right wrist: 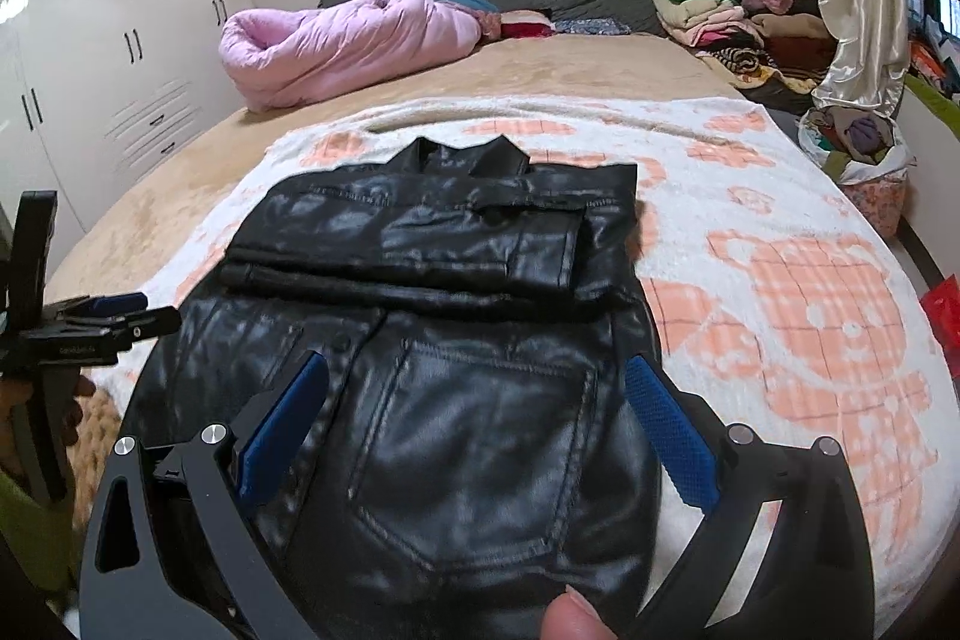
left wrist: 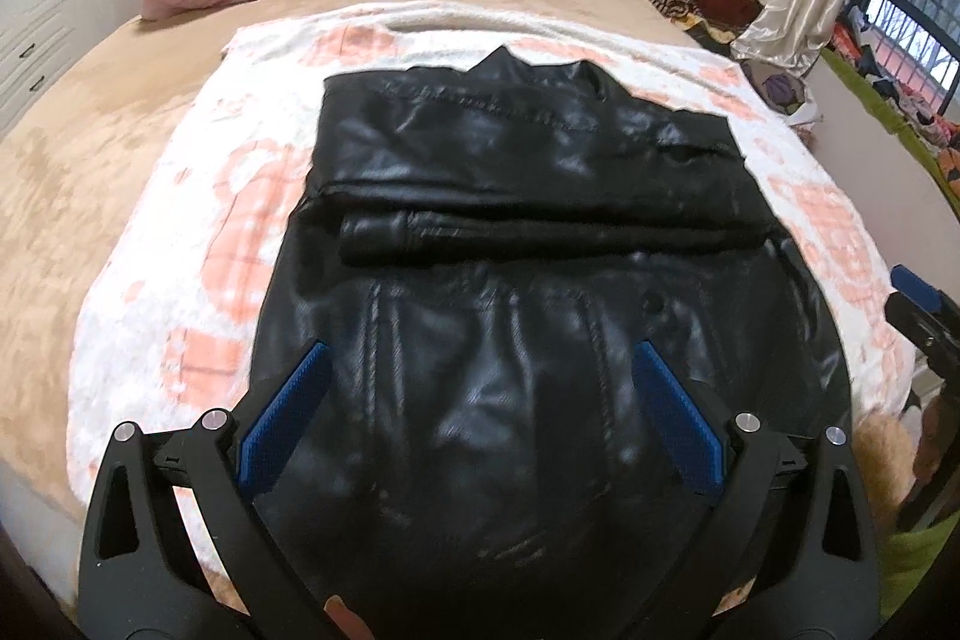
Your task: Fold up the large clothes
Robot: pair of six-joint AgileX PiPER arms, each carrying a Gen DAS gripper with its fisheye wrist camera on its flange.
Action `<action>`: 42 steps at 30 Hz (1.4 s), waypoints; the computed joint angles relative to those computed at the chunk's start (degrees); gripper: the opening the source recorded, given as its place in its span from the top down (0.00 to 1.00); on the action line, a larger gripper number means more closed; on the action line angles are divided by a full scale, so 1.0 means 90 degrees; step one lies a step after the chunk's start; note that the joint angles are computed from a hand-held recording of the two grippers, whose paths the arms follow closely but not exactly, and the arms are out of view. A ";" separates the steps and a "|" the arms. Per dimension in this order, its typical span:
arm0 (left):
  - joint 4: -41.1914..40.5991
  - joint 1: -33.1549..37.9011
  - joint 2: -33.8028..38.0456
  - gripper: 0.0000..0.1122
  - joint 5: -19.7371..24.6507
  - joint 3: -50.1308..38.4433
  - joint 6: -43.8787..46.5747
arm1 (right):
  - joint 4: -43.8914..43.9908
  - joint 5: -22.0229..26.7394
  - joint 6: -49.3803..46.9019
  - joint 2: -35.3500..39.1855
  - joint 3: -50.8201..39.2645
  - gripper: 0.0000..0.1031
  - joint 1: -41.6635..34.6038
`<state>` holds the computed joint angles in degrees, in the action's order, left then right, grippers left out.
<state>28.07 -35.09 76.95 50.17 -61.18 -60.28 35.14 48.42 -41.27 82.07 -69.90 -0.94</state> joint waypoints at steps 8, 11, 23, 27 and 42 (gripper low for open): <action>-0.0024 -0.0038 -0.0606 0.17 0.0095 0.0861 -0.0133 | -0.0073 0.0431 -0.0715 -0.0228 0.0811 0.04 -0.0600; -0.0121 0.0066 -0.0911 0.17 0.0070 0.1282 -0.0130 | -0.0206 0.0555 -0.0910 -0.0292 0.1089 0.04 -0.0841; -0.1100 0.0591 -0.1962 0.21 -0.0207 0.2535 0.0778 | -0.0624 0.0778 -0.1290 -0.0264 0.1697 0.04 -0.1421; -0.2011 0.1114 -0.2241 0.57 -0.0541 0.2911 0.1623 | -0.0842 0.0929 -0.1086 -0.0003 0.1618 0.04 -0.1456; -0.2789 0.1304 -0.2767 0.58 -0.0774 0.3564 0.2226 | -0.0783 0.1351 -0.1643 0.0122 0.1720 0.64 -0.1801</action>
<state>2.97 -23.36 52.05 43.20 -29.10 -40.24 28.09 60.57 -56.06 83.17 -54.42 -17.15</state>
